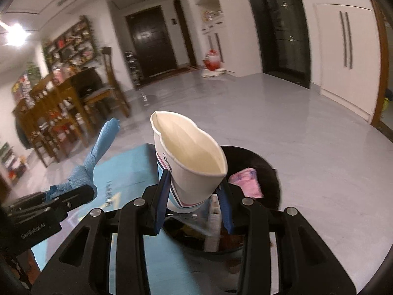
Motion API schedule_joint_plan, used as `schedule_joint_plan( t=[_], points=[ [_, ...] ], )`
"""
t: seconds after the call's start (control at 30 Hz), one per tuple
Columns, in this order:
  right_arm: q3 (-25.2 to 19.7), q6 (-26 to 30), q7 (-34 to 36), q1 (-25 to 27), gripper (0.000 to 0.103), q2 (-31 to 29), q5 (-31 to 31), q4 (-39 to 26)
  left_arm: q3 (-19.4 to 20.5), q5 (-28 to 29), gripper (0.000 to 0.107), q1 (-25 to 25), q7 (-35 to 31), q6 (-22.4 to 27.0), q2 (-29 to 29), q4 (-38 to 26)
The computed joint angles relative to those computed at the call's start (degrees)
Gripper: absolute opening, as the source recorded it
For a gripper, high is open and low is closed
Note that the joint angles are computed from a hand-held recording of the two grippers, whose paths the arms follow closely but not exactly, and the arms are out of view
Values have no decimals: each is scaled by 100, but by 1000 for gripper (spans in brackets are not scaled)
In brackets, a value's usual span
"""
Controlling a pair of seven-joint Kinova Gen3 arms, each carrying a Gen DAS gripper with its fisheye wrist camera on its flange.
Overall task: Collect trash
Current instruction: 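Hold the blue cloth and paper cup above the bucket opening with both tools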
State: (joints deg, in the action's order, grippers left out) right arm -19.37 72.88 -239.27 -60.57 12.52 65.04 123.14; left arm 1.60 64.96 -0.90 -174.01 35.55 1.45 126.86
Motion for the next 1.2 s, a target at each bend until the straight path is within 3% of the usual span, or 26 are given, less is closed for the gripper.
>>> schedule_joint_plan(
  t=[0.23, 0.43, 0.8, 1.2],
  points=[
    [161, -694, 145, 510, 38, -191, -312, 180, 338, -382, 31, 109, 598, 284, 921, -552],
    [269, -1187, 522, 874, 38, -256, -506, 165, 704, -734, 31, 288, 1146, -68, 1417, -836],
    [348, -1335, 934, 1017, 38, -230, -692, 18, 1254, -1230, 32, 511, 1721, -867, 1683, -906],
    [491, -1568, 1306, 1190, 38, -166, -887, -91, 1661, -1913, 32, 483, 2446, -1268, 1856, -1002]
  ],
)
